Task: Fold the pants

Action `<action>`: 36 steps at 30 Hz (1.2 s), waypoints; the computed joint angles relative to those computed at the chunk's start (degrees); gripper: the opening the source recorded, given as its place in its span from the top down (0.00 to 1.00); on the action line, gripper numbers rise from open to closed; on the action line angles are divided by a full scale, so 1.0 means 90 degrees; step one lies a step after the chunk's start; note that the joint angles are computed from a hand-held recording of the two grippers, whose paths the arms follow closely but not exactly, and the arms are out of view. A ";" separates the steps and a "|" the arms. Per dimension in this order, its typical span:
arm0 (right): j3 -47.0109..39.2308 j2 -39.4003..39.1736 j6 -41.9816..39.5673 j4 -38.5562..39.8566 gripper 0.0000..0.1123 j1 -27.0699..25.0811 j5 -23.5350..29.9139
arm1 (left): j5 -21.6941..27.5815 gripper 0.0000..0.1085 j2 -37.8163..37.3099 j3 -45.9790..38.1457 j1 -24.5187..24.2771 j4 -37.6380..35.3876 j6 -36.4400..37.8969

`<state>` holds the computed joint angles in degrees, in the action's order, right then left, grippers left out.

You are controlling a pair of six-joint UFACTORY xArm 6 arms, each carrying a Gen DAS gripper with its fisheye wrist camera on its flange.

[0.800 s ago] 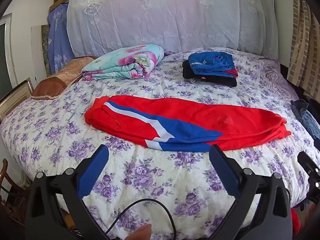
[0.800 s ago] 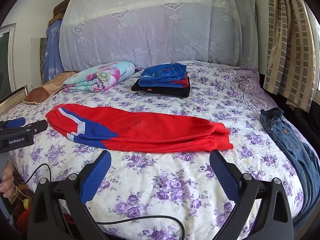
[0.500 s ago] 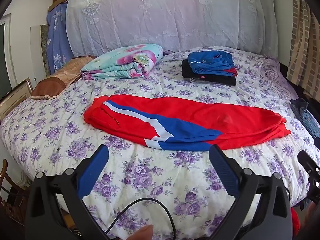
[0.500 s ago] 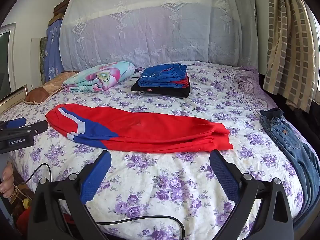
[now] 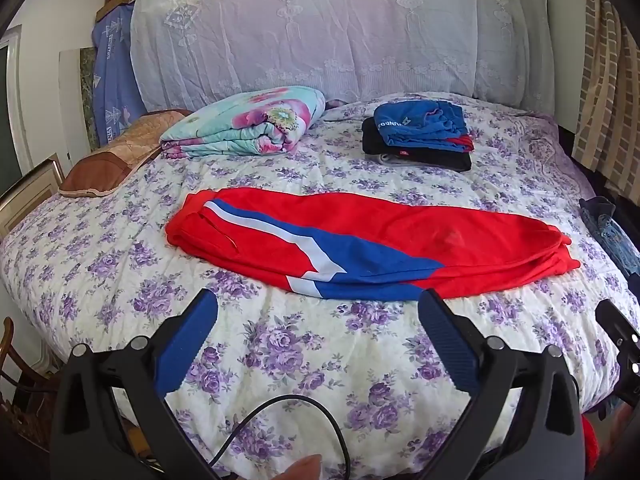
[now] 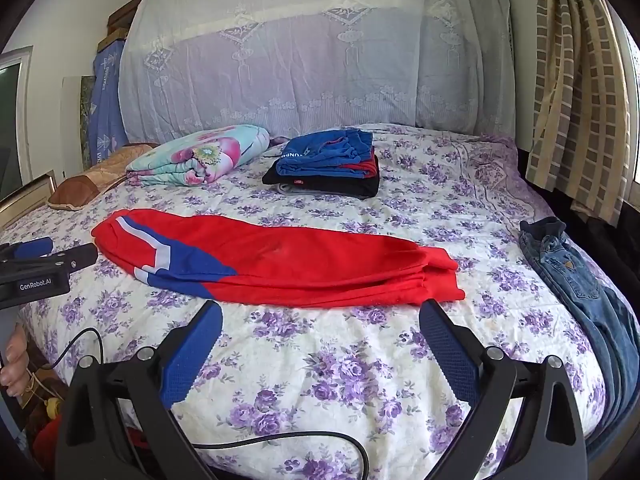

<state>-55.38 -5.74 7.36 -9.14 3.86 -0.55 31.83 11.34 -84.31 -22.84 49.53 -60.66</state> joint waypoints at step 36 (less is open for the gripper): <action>-0.0023 -0.0026 -0.0433 0.0467 0.12 0.0026 0.0034 | 0.0002 0.09 0.0015 -0.0002 -0.0006 -0.0062 0.0033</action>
<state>-55.58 -5.98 3.47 -4.94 4.09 -0.25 31.85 11.47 -84.33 -22.89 48.97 -60.36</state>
